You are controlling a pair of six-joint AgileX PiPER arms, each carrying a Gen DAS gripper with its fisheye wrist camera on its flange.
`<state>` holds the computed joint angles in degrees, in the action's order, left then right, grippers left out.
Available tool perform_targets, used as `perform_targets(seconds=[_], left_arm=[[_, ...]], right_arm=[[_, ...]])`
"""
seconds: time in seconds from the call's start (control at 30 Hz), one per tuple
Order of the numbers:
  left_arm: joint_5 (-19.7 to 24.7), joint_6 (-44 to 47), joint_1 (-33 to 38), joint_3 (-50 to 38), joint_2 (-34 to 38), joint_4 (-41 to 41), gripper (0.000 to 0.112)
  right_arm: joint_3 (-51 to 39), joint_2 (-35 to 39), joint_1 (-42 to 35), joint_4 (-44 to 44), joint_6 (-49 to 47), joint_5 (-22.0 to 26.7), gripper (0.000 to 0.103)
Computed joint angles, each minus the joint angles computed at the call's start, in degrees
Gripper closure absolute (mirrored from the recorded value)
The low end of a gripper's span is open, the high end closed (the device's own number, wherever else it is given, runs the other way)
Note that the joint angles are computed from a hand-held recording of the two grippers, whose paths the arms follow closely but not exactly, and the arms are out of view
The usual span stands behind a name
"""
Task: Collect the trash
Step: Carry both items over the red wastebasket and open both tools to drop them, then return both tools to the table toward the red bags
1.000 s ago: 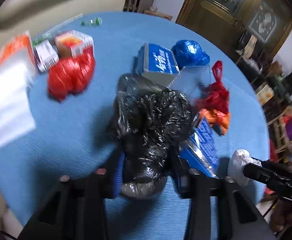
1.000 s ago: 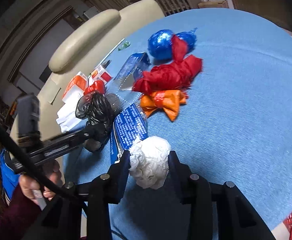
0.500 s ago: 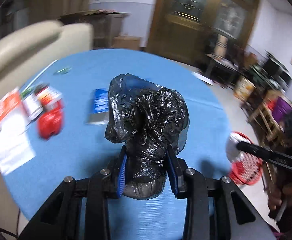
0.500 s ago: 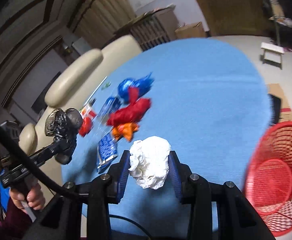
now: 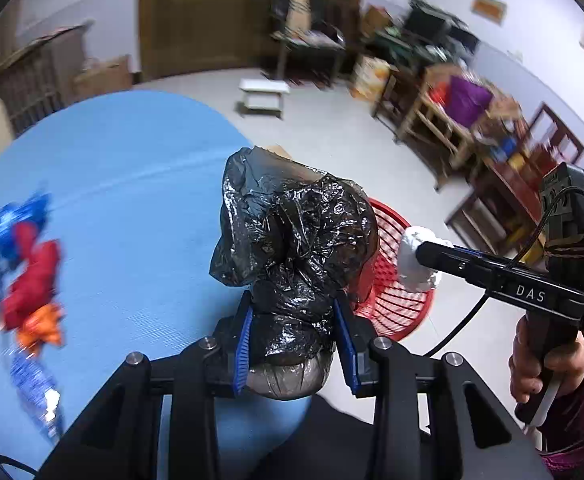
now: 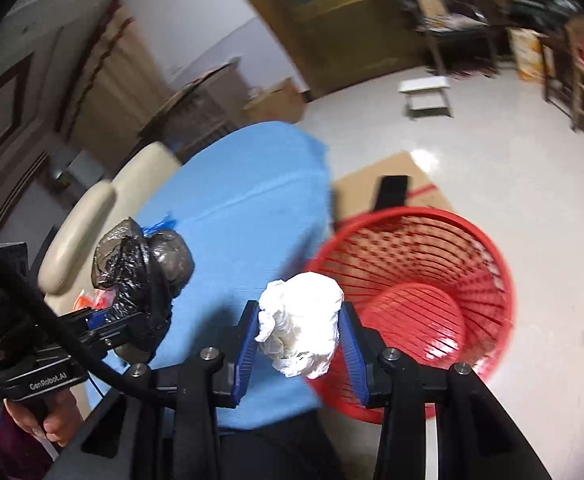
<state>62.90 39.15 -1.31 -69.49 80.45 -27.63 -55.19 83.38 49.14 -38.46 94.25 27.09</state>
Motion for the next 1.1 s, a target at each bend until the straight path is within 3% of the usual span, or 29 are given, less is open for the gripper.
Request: perform_targets(seconds=[0.23, 0.3, 0.33, 0.53, 0.7, 0.93, 1.1], left_arm=[[-3.9, -8.0, -13.7, -1.1, 6.3, 6.7, 0.07], [-4.7, -10.3, -16.1, -2.1, 8.3, 8.8, 0.062], [-4.9, -11.3, -16.8, -2.4, 8.9, 9.4, 0.059], [-5.3, -11.7, -16.5, -1.6, 8.5, 9.7, 0.058], [-5.4, -8.5, -11.4, 1.7, 4.8, 7.7, 0.055], [-2.6, 1.0, 3.4, 8.3, -3.5, 3.8, 0.054], [0.5, 10.4, 20.6, 10.1, -7.0, -0.2, 0.052]], right_arm=[[12.3, -5.9, -5.6, -0.8, 6.8, -7.6, 0.055], [13.8, -6.5, -7.1, 0.8, 6.5, -8.8, 0.051], [14.7, -7.0, -7.9, 1.5, 6.1, -9.6, 0.046], [17.8, -7.9, -12.4, 5.0, 4.2, -14.7, 0.042], [15.8, -6.8, -11.7, 4.5, 5.1, -13.7, 0.036], [10.8, -4.0, -8.5, 0.9, 9.0, -9.4, 0.035], [1.6, 2.0, -6.7, 11.1, -5.6, -8.0, 0.035]])
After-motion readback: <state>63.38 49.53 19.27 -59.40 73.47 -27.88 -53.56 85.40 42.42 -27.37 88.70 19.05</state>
